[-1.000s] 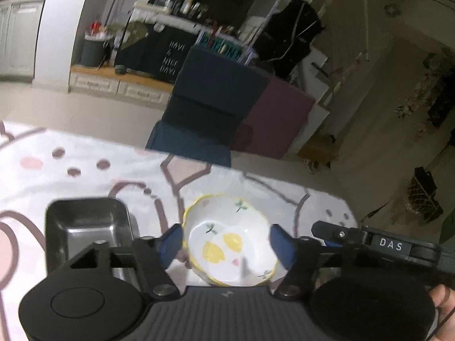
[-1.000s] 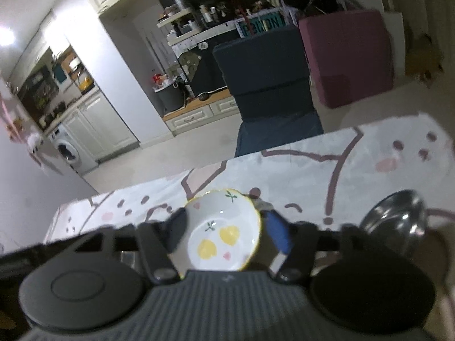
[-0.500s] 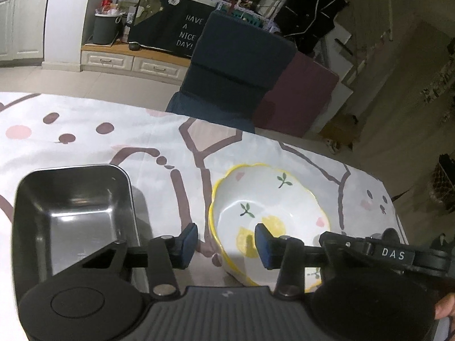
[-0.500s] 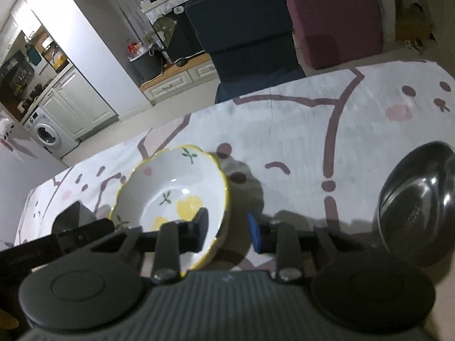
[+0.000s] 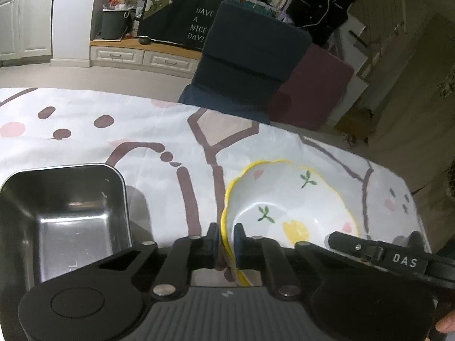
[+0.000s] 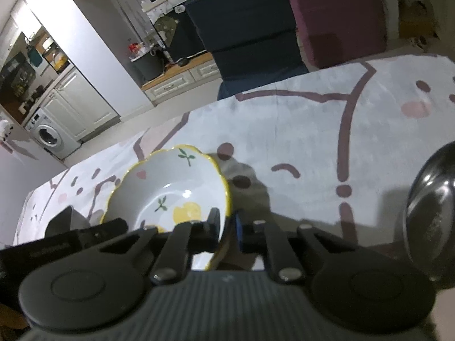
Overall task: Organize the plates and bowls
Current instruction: 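Lift the yellow-rimmed bowl with both tools and carry it toward the cream bowl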
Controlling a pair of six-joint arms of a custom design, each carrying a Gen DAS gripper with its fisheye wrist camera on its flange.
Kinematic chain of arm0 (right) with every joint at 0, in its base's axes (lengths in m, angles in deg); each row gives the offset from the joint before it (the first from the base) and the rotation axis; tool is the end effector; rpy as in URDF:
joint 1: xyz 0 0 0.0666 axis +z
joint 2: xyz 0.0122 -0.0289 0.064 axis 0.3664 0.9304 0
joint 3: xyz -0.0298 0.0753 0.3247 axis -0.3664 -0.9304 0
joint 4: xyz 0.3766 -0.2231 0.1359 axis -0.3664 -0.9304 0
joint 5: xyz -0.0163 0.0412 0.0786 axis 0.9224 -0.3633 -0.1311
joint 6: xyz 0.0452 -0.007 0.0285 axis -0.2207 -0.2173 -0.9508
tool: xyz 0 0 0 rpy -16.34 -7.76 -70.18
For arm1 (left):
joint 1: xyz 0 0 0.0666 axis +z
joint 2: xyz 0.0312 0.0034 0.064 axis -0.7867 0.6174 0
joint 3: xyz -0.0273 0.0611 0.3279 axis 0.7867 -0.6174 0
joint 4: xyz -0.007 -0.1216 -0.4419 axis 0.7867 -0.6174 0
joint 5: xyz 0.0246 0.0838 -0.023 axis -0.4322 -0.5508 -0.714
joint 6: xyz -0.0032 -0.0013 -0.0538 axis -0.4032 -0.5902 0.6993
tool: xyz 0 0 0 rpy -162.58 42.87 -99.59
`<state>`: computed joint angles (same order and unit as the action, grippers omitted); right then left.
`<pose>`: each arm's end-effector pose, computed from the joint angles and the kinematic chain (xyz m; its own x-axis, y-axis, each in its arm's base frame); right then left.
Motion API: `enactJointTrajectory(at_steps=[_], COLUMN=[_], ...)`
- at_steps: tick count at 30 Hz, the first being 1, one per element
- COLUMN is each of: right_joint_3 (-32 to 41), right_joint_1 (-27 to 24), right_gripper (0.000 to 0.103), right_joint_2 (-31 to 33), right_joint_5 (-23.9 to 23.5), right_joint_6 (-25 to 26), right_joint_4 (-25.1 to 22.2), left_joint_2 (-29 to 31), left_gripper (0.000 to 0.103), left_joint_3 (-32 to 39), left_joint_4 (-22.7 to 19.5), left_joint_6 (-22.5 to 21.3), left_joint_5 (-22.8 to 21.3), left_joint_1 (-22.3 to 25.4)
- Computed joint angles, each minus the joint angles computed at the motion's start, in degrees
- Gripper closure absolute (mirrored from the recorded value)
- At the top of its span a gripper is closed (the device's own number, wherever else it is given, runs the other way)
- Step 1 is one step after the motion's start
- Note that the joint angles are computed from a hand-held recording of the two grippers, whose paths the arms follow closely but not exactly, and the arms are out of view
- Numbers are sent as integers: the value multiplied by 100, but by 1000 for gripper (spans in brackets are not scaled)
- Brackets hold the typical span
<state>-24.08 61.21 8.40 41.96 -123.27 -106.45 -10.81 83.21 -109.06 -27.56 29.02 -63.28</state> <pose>0.4029 0.3141 0.2540 -0.5692 0.6453 -0.5094 0.4919 0.7638 0.4179 0.4797 -0.1132 0.2985 -0.7892 0.2713 -0.5509 0.4985 0.8069 -0.3168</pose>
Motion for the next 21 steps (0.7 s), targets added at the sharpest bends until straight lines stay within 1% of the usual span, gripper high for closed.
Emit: enactJointTrajectory(at_steps=[2, 6, 10, 13, 17, 21], right_joint_3=[-43, -31, 223, 274, 276, 337], right_joint_1=[-2, 11, 99, 153, 246, 433], right_gripper=[90, 91, 92, 92, 92, 92], right_joint_2=[13, 23, 196, 188, 16, -241], right_joint_5=[43, 70, 249, 360, 485, 807], right_joint_6=[19, 96, 190, 230, 191, 36], right_joint_4=[113, 100, -265, -366, -564, -902], left_joint_2=[4, -72, -149, -265, -594, -1004], left_gripper=[93, 93, 94, 94, 94, 94], left_joint_3=[-24, -129, -138, -127, -165, -185], left_joint_4=[49, 186, 132, 99, 0, -265], left_joint_6=[-53, -159, -145, -109, -192, -136], left_joint_5=[-44, -77, -172, -78, 17, 238], left_joint_1=[-31, -47, -68, -53, -56, 36])
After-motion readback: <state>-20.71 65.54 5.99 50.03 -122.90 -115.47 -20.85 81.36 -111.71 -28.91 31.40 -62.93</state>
